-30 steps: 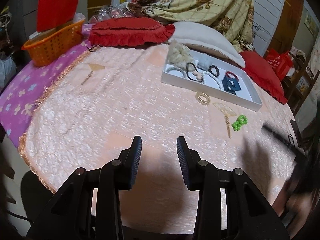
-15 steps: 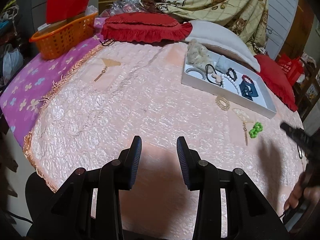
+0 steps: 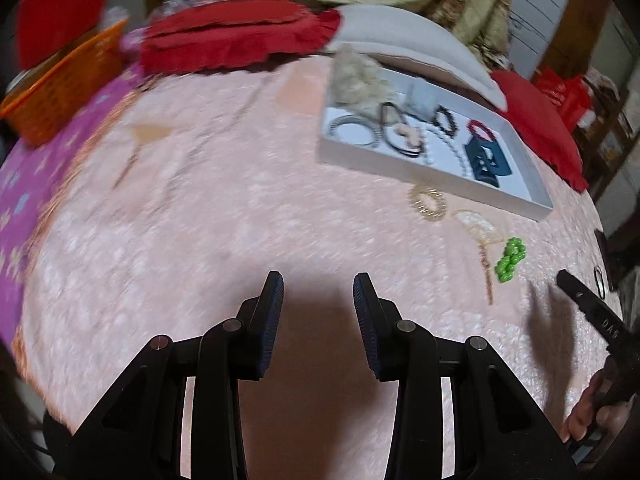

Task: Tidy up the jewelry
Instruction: 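Pull both open tools back from the tray toward the remaining jewelry, then grasp the gold coil hair tie with left tool while right tool grasps green bead bracelet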

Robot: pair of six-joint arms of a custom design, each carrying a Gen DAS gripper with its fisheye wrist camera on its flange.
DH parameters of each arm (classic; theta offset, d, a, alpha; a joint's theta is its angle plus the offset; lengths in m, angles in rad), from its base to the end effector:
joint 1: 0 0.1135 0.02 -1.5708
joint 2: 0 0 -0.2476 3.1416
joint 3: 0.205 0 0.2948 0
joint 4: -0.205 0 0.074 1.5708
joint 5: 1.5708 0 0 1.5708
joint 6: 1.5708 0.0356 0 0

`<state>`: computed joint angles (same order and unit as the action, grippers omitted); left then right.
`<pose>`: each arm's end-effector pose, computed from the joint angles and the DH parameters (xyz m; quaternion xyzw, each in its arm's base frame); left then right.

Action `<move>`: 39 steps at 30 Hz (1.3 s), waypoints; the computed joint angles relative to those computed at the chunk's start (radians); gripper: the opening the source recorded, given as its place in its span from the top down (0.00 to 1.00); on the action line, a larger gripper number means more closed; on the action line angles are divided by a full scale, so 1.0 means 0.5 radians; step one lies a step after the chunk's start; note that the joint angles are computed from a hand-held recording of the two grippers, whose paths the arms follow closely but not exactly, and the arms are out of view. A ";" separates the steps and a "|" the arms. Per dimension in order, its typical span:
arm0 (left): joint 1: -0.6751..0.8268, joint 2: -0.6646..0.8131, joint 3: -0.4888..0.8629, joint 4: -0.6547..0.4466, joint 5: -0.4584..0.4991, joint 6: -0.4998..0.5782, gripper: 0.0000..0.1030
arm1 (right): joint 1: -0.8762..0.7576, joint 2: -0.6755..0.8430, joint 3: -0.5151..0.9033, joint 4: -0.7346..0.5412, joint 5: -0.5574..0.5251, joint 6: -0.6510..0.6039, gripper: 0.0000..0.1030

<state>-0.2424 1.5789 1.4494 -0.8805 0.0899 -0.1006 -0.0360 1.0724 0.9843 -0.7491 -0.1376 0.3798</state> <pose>0.3625 -0.0929 0.2906 0.0804 0.9567 -0.0897 0.2650 0.2676 -0.0048 0.2842 0.1681 0.9163 0.1244 0.3415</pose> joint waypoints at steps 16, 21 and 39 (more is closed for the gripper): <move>-0.180 0.994 1.003 -0.118 0.222 0.082 0.66 | 0.139 0.491 0.208 0.216 -0.210 0.036 0.59; -0.195 1.066 1.081 -0.114 0.254 0.101 0.66 | 0.191 0.596 0.292 0.246 -0.185 0.036 0.59; -0.204 0.737 0.814 -0.162 0.448 0.163 0.92 | 0.162 0.591 0.322 0.167 -0.101 0.017 0.91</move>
<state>-0.3443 1.9472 1.8563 -0.9615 0.3137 -0.0189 0.0448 1.3681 1.1455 -0.6654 -0.1879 0.3884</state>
